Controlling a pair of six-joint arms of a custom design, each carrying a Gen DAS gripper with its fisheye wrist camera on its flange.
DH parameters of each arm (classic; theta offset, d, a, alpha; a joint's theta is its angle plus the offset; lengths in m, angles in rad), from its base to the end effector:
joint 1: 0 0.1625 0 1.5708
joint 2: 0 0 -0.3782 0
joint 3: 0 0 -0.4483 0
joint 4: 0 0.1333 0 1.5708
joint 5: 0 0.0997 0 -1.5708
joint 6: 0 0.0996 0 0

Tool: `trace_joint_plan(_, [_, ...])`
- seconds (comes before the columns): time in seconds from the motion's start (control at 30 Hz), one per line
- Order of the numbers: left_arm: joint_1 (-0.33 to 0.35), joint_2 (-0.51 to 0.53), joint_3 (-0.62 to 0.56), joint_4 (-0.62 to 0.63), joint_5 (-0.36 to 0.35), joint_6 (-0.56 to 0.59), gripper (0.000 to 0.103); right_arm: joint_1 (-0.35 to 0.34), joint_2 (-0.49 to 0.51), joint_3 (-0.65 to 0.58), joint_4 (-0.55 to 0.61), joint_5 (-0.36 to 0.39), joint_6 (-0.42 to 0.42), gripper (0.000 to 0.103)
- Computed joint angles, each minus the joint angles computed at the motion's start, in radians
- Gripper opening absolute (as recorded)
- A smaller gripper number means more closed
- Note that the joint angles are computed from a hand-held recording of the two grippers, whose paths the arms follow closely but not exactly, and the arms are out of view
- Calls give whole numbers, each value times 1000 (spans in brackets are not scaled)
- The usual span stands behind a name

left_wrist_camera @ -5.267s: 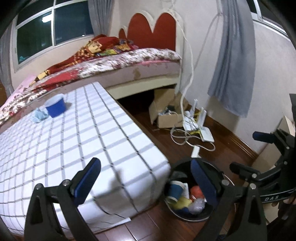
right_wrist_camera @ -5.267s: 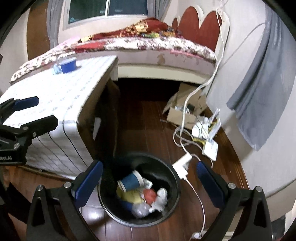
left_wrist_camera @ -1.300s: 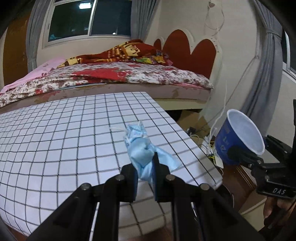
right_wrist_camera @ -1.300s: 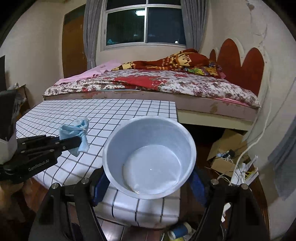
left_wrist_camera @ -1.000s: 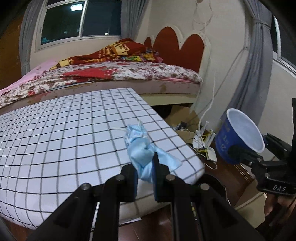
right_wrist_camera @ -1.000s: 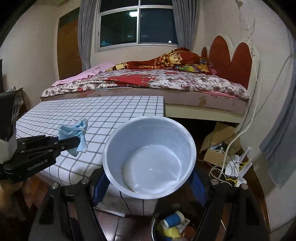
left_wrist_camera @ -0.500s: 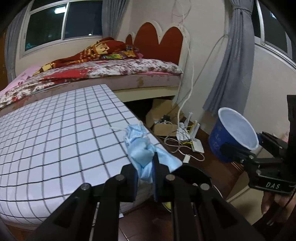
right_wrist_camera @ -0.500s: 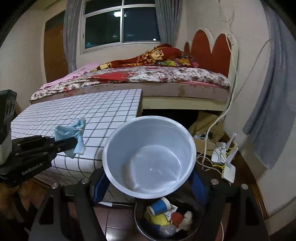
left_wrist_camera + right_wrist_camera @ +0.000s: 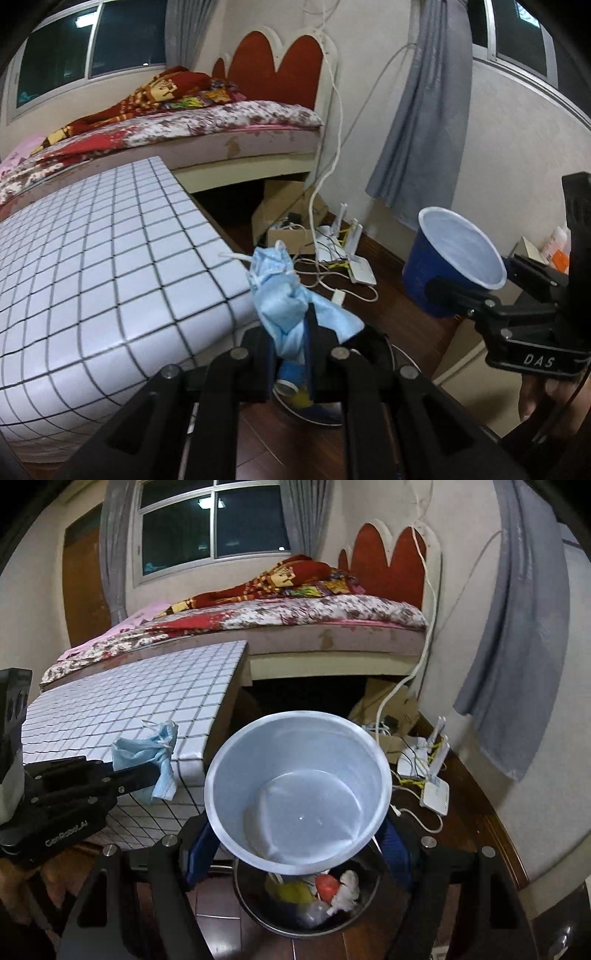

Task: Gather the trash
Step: 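Carry the blue cloth and blue cup over the black bin, then open both grippers over the bin to drop the cloth and cup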

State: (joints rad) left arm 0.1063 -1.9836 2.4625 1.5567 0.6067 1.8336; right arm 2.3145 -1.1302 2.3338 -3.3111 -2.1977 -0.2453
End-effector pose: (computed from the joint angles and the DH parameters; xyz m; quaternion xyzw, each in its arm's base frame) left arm -0.1080 -0.2279 0.2963 0.1738 0.8512 -0.4060 0.2834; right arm 0.3592 -0.2799 0.0678 0.3633 -0.8462 0.3178 0.2259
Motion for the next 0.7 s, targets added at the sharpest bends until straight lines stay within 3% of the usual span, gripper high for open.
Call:
trace_joint_plan(0.4, [119, 114, -25, -303, 1, 271, 14, -110, -9, 77, -94, 13, -47, 77])
trace_joint_plan(0.7, [237, 169, -55, -476, 33, 457, 15, -183, 68, 58, -127, 51, -95, 77])
